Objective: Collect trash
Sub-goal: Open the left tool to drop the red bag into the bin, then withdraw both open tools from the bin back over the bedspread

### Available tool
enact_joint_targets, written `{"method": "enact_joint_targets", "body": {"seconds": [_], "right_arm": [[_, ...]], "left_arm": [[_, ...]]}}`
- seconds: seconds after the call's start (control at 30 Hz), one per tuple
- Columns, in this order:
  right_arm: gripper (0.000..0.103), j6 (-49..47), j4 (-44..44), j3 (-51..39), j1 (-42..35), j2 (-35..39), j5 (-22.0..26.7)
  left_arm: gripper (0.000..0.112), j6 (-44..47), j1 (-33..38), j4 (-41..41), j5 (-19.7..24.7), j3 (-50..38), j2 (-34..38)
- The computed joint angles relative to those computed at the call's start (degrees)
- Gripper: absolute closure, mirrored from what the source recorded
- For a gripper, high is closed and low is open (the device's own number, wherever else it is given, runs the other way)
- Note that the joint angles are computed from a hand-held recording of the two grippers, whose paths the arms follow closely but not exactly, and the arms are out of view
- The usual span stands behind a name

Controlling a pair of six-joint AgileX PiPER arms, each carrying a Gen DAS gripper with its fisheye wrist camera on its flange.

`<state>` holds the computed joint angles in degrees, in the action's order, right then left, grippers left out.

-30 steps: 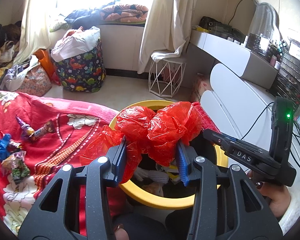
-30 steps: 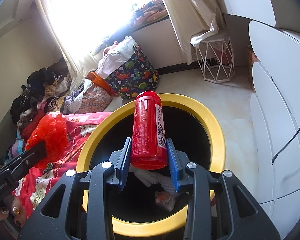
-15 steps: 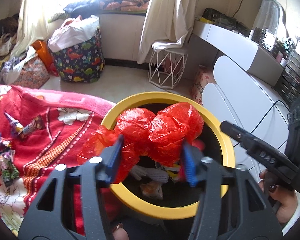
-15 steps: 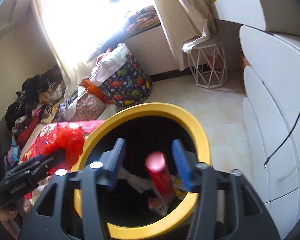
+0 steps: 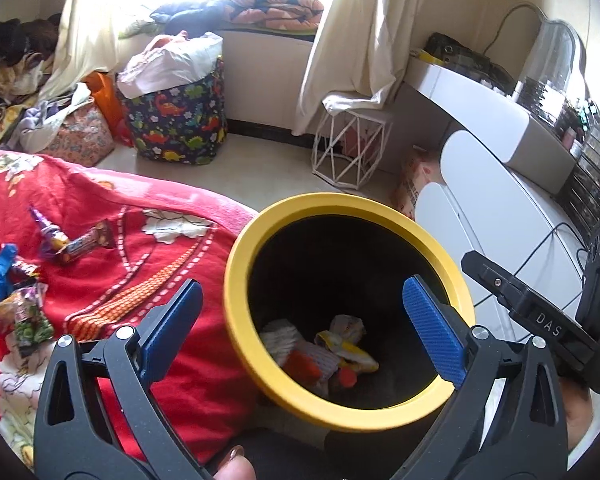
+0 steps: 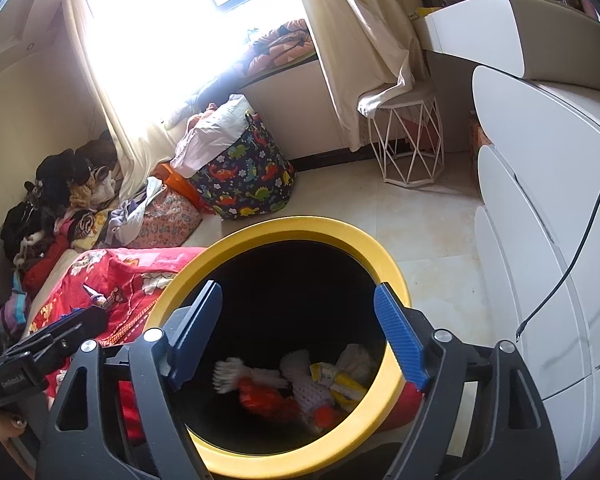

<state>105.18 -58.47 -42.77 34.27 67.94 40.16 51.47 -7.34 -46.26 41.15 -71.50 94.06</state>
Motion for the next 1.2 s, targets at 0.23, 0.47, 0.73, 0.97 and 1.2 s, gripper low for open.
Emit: {"method": "enact_joint_targets", "body": {"seconds": [0.23,0.47,0.73,0.97,1.2], "right_arm": [[0.026,-0.97,-0.26,-1.61,1.64,1.45,1.45],[0.025,-0.79,-2.02,-3.85,4.73,3.19,3.31],[0.023,-1.24,-3.75,-6.85,7.61,5.1,3.33],[0.022,-2.88,-4.36,-10.38,9.55,7.47,3.3],[0.022,-5.18,-3.61,-14.1,10.84,10.62,2.23]], "left_arm": [[0.02,0.57,3.45,-1.93,0.86,0.46,-1.16],[0.02,1.68,6.41,-3.47,1.62,0.84,-2.51],[0.02,3.36,9.41,-5.21,2.25,0.46,-3.1],[0.02,4.74,12.42,-6.48,2.56,0.22,-3.16],[0.02,5.49,15.81,-7.37,2.88,-1.08,-2.29]]}}
